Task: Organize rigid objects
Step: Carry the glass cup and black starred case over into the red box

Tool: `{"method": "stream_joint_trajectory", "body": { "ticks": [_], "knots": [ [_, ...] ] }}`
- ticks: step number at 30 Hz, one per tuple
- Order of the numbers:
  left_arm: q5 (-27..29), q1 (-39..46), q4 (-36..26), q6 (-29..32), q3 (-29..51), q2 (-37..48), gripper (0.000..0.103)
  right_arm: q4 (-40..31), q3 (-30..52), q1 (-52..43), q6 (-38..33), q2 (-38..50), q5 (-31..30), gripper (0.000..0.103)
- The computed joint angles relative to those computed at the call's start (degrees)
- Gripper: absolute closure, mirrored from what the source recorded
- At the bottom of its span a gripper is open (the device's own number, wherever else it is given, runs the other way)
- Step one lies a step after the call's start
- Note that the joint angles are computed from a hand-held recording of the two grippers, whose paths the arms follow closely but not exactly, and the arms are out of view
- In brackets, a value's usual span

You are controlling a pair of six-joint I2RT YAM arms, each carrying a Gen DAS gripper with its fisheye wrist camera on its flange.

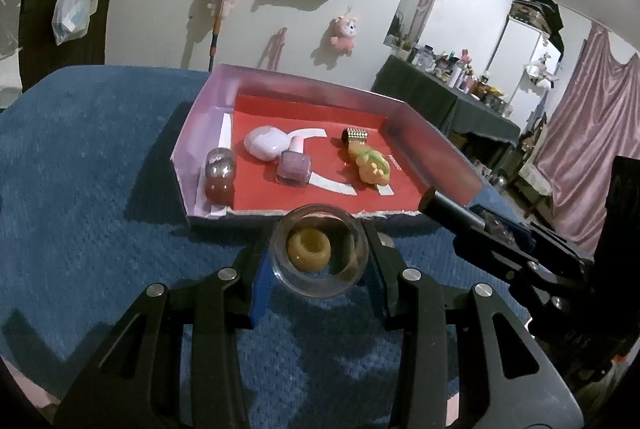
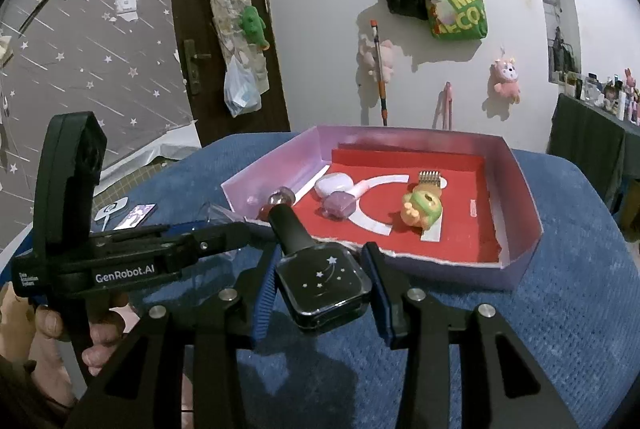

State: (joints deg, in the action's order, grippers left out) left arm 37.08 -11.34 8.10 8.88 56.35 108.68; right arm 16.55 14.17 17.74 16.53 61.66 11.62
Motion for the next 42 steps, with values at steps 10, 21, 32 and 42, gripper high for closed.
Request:
{"method": "stream_joint_trajectory", "body": {
  "ticks": [10,21,32,42],
  "knots": [
    [-1.64,-1.7,-0.52,-0.56,2.71,0.43,0.066,-0.75,2.69,-3.63,-2.32,1.32,-3.39,0.059],
    [-1.78,-2.29,-1.57,-0.91,4.81,1.23,0.066,-1.14,6.14,-7.44,-4.3,5.28,-6.96,0.059],
    [-3.87,-4.53,-5.79,-1.39,12.9,6.33,0.066,-2.03,11.26,-14.86,-6.26,13.45,-15.0,0.059],
    [-4.48,-5.74,-11.78,-0.38,21.45,12.71,0.066,-5.93,18.18,-18.89,-9.26,21.84,-18.28,0.059]
  ]
}}
